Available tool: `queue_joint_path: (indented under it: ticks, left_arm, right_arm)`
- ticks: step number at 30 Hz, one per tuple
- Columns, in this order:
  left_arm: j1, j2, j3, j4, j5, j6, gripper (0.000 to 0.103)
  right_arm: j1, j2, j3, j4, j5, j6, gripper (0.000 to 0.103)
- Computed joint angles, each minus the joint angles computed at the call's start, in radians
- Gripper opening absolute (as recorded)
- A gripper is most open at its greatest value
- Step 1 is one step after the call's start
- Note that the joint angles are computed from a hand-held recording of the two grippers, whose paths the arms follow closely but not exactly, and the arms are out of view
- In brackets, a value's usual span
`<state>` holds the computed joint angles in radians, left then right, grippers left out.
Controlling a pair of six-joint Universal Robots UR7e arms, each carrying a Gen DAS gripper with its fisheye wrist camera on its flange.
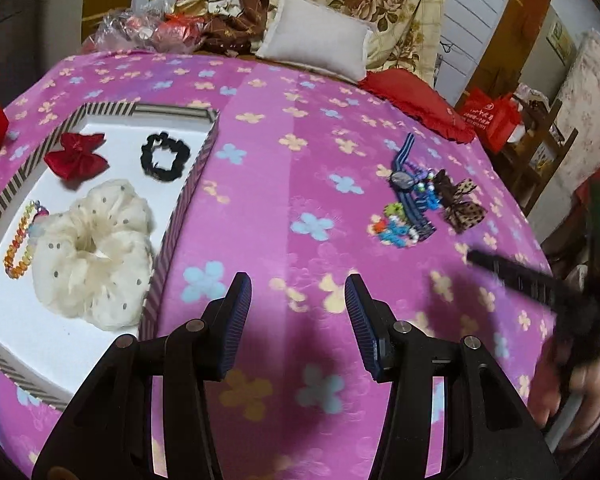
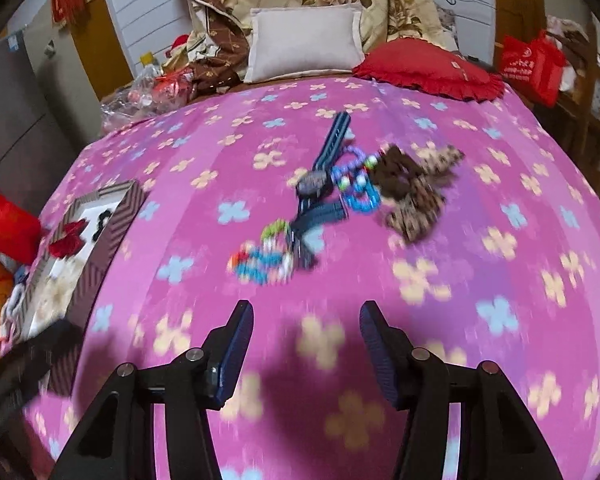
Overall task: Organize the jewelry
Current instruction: 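Withdraw both tools from the tray toward the remaining jewelry, then grasp the navy striped watch by its face with the right tool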
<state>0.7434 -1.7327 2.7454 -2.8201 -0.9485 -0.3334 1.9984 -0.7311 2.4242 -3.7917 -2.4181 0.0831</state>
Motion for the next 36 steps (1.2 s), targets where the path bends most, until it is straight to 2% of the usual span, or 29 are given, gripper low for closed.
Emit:
queue_joint_path:
  ticks: [3, 7, 10, 16, 17, 18, 22, 24, 29, 32, 35, 36]
  left_arm:
    - [0.066, 0.04, -0.022, -0.032, -0.027, 0.036, 0.048]
    - [0.099, 0.07, -0.03, -0.057, -0.046, 0.064, 0.048]
    - [0.099, 0.097, -0.026, -0.069, -0.047, 0.076, 0.048]
    - [0.106, 0.153, -0.03, -0.086, -0.069, 0.095, 0.048]
    - [0.109, 0.159, -0.032, -0.088, -0.072, 0.097, 0.048]
    - [0.111, 0.161, -0.033, -0.088, -0.073, 0.097, 0.048]
    - [0.124, 0.155, -0.039, -0.085, -0.084, 0.092, 0.048]
    - [0.136, 0.151, -0.046, -0.081, -0.093, 0.092, 0.048]
    - [0.144, 0.122, -0.051, -0.056, -0.1, 0.073, 0.048]
    - [0.145, 0.105, -0.049, -0.047, -0.099, 0.066, 0.048]
    - [0.147, 0.089, -0.051, -0.037, -0.104, 0.062, 0.048]
    - [0.145, 0.083, -0.051, -0.033, -0.103, 0.061, 0.048]
  right_arm:
    - [-0.043, -0.024, -0.086, 0.1, 0.052, -0.069, 0.054]
    - [-0.113, -0.032, -0.181, 0.226, 0.123, -0.067, 0.054]
    - [-0.145, -0.004, -0.247, 0.283, 0.092, -0.047, 0.054]
    - [-0.172, 0.049, -0.348, 0.38, -0.02, -0.046, 0.053]
    - [-0.176, 0.055, -0.357, 0.381, -0.027, -0.047, 0.05]
    - [-0.18, 0.057, -0.362, 0.389, -0.032, -0.044, 0.039]
    - [-0.168, 0.071, -0.37, 0.402, -0.032, -0.04, 0.039]
    - [-0.158, 0.072, -0.365, 0.419, 0.003, -0.038, 0.039]
    - [-0.122, 0.073, -0.329, 0.474, 0.16, -0.028, 0.039]
    - [-0.112, 0.055, -0.289, 0.52, 0.302, -0.015, 0.039]
    - [-0.133, 0.012, -0.228, 0.56, 0.458, 0.016, 0.039]
    - [-0.137, 0.0, -0.21, 0.56, 0.485, 0.024, 0.039]
